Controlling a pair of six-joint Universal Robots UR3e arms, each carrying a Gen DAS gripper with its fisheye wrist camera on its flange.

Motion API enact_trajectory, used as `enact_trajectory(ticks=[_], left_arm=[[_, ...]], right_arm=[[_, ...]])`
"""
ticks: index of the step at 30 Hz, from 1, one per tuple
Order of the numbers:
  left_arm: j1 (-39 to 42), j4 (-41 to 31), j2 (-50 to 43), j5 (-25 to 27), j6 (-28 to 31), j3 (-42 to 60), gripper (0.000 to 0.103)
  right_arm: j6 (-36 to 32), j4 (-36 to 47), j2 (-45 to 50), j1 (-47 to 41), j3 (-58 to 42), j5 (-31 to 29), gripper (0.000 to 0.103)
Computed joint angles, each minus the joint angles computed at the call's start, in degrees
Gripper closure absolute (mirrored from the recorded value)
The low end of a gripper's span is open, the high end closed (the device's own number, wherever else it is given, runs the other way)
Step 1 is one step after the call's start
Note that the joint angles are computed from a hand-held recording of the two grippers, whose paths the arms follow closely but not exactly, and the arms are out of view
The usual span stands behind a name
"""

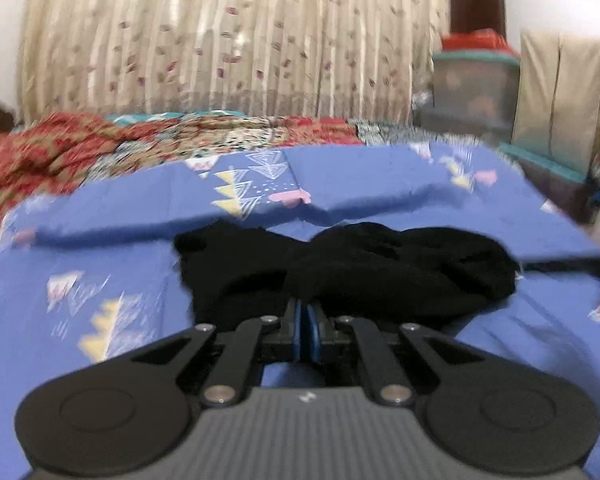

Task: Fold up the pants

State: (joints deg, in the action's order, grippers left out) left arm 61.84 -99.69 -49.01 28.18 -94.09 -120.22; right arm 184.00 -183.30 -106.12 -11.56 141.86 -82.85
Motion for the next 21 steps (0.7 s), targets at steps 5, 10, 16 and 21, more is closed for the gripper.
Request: enact_trajectory(ticks=[5, 10, 16, 21], left_arm=[[27.53, -52.64, 3.18, 7.93, 37.85, 16.80, 0.098], [47.02, -74.25, 2.79, 14.59, 55.25, 23.97, 0.101], [30.38, -40.11, -2.02, 8.80, 19.57, 17.61, 0.093], [12.63, -9.00, -13.24, 14.32, -13.66, 12.78, 0.029]], right_arm=[[-5.76, 8.84, 25.56, 4.50, -28.22, -0.70, 0.035], [-1.50, 21.24, 39.27, 9.19, -47.41, -3.05, 0.028], [3.86, 17.89, 40.01, 11.72, -47.01, -9.60, 0.091], [11.16, 4.50, 19.59, -1.25, -26.11, -3.50, 0.091]])
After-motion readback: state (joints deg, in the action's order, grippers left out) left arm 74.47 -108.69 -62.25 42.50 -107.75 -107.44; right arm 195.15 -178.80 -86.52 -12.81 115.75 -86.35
